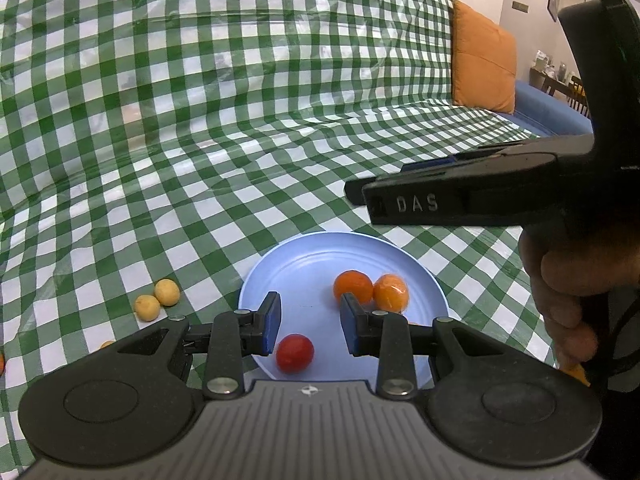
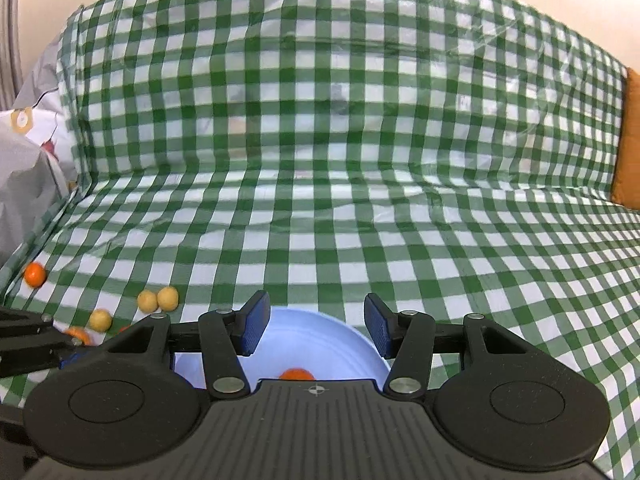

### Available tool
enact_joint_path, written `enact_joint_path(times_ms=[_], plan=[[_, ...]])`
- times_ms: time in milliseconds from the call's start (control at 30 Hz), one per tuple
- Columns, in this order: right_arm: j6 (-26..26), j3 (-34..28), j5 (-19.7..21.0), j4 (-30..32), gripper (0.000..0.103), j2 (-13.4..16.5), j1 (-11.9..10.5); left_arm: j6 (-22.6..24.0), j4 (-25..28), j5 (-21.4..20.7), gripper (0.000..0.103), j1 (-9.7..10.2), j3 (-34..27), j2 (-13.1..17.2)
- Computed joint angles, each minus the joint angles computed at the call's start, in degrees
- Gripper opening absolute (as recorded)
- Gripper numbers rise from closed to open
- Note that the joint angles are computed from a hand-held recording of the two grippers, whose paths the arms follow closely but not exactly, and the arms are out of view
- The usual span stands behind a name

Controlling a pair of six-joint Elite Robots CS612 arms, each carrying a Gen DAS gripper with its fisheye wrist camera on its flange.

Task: Organize fruits
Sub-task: 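Withdraw both tools from the plate toward the remaining fruits, then grasp a mandarin with the left tool while the right tool grasps a red tomato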

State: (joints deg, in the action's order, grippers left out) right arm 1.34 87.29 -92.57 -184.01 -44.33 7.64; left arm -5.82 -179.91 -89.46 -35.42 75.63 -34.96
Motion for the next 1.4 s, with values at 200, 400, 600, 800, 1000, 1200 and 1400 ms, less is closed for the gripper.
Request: enact_joint_path(times_ms=[200,400,600,800,1000,1200,1400], plan=[[3.2,-0.62,-2.49,-1.59,0.054,0.58,0.49,-1.19,0.81,1.37,0.036,0.5,0.23,-0.38],[4.19,-1.57,-2.25,-0.75,0.054,1.0,1.04,-4.05,1.52,2.51,0.036,1.34,0.35,-0.77],[7.69,-2.88,-0.51,0.38,0.054,1.6,1.84,-7.89,3.02,4.33,0.035,2.42,0.32,-1.21],[7.78,-5.44,1.54,1.98,0.054,3.13,3.08,-12.8,7.49,6.11,0.027,4.31,-0.81,-1.17],[7.39,-7.41,6.79,4.35,0.033,4.21,3.63,-17.0,11.0,7.86,0.018,6.61,-2.42,-0.62],[6.74,-9.49,11.94,7.67,0.032,5.26,4.25,-32.96,14.71,8.33,0.018,10.3,-2.91,-0.42],[3.8,-12.29,15.9,13.72,0.034,6.42,5.05,-41.97,18.37,10.31,0.018,12.22,-3.07,-0.47]])
